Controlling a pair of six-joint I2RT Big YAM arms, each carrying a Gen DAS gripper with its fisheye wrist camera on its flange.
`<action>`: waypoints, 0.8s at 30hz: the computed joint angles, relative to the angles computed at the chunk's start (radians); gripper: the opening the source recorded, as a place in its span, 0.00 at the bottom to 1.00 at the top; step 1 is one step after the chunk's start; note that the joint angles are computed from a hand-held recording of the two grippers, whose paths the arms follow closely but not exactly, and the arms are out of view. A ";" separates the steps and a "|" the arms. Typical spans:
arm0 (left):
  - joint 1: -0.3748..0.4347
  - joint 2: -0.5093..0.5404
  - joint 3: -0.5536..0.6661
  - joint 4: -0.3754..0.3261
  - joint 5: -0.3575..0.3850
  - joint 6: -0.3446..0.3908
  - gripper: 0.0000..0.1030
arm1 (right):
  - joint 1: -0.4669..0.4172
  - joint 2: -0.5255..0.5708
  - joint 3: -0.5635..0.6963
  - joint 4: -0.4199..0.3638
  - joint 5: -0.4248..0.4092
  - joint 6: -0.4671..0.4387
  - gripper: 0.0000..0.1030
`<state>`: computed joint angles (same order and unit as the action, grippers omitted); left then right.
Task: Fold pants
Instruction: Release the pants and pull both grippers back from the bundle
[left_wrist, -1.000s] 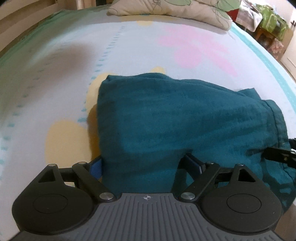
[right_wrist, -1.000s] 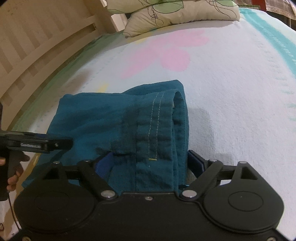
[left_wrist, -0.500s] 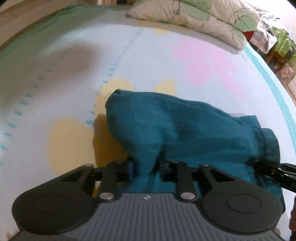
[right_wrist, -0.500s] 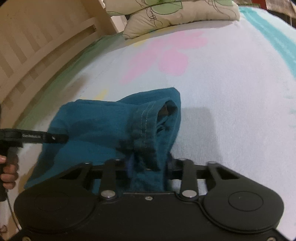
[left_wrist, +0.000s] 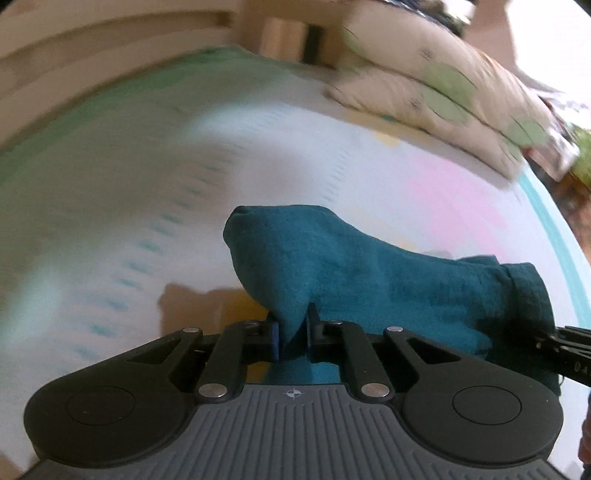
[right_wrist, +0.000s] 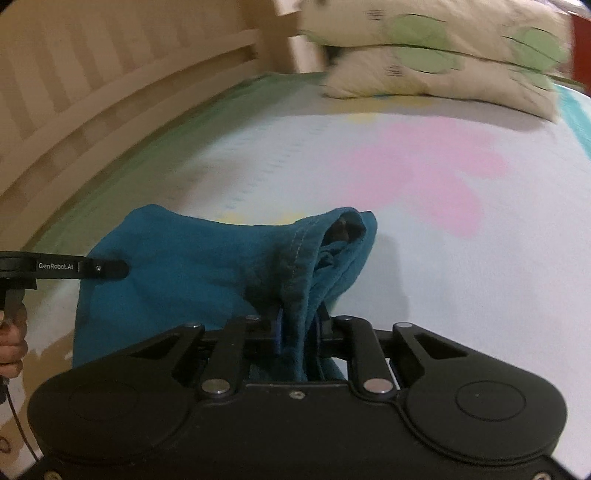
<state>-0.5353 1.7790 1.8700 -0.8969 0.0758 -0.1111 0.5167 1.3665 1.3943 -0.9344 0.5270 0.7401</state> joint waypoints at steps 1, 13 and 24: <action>0.015 -0.008 -0.004 0.011 -0.019 0.001 0.12 | -0.003 0.031 0.030 0.016 -0.017 -0.026 0.23; 0.166 0.091 0.117 -0.161 -0.094 -0.018 0.19 | -0.067 0.480 0.515 -0.049 -0.173 -0.169 0.37; 0.115 -0.108 -0.108 0.001 -0.226 0.000 0.22 | -0.029 0.416 0.467 -0.090 -0.024 -0.128 0.49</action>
